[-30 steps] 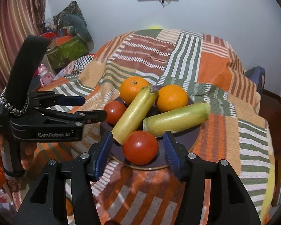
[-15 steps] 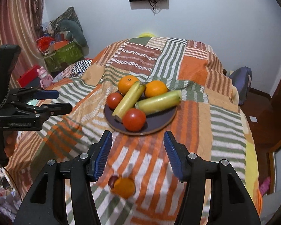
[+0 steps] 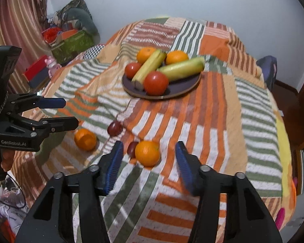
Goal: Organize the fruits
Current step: 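Grasp a mandarin with the left tool while the right tool grasps another mandarin, then place both mandarins on the purple plate and open both tools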
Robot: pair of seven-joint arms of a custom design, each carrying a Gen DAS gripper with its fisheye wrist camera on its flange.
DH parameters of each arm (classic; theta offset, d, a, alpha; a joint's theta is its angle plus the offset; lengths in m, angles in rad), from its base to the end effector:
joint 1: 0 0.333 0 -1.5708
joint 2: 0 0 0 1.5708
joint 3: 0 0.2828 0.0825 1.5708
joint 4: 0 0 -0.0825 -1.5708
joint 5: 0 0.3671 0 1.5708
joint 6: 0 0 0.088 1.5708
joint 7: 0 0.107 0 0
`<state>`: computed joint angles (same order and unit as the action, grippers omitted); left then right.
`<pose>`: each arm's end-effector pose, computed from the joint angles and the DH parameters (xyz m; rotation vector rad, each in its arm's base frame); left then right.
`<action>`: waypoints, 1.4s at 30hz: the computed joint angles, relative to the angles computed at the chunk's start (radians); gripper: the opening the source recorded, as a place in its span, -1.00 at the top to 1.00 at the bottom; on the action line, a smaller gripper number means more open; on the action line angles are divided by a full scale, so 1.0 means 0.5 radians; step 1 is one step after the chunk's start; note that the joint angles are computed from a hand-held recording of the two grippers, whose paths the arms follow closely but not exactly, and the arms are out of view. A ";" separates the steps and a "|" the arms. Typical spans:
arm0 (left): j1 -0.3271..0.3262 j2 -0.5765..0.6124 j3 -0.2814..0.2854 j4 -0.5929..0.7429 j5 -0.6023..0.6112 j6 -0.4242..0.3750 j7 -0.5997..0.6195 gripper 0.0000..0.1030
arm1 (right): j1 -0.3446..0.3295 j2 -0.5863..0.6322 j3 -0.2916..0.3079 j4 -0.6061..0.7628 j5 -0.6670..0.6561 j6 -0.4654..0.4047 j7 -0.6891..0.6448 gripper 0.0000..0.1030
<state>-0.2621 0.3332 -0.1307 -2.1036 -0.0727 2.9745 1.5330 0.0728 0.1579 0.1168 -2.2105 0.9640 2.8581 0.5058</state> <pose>0.5587 -0.2229 0.3015 -1.7127 2.2458 -0.7121 0.5512 0.0595 0.3246 -2.0791 1.4146 -0.3100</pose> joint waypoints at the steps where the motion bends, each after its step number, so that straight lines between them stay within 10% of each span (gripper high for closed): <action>1: 0.014 0.008 -0.021 -0.001 -0.019 -0.008 0.017 -0.40 | 0.001 0.011 -0.003 0.001 -0.009 -0.005 0.013 0.19; 8: 0.010 0.060 -0.054 0.007 -0.064 -0.031 0.098 -0.35 | -0.012 0.097 0.013 0.040 -0.100 -0.030 0.111 0.23; 19: 0.072 0.139 -0.139 0.061 -0.183 -0.037 0.248 0.25 | -0.087 0.158 0.106 0.077 -0.144 0.002 0.140 0.40; 42: 0.003 0.288 0.053 0.443 -0.066 -0.038 0.142 0.26 | -0.108 0.194 0.073 0.308 0.152 0.041 -0.045 0.40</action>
<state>-0.2608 0.4770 -0.1040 -1.8820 -0.1059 2.9556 1.6037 0.0190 0.2550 0.1532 -2.0563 1.0401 2.8788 0.4832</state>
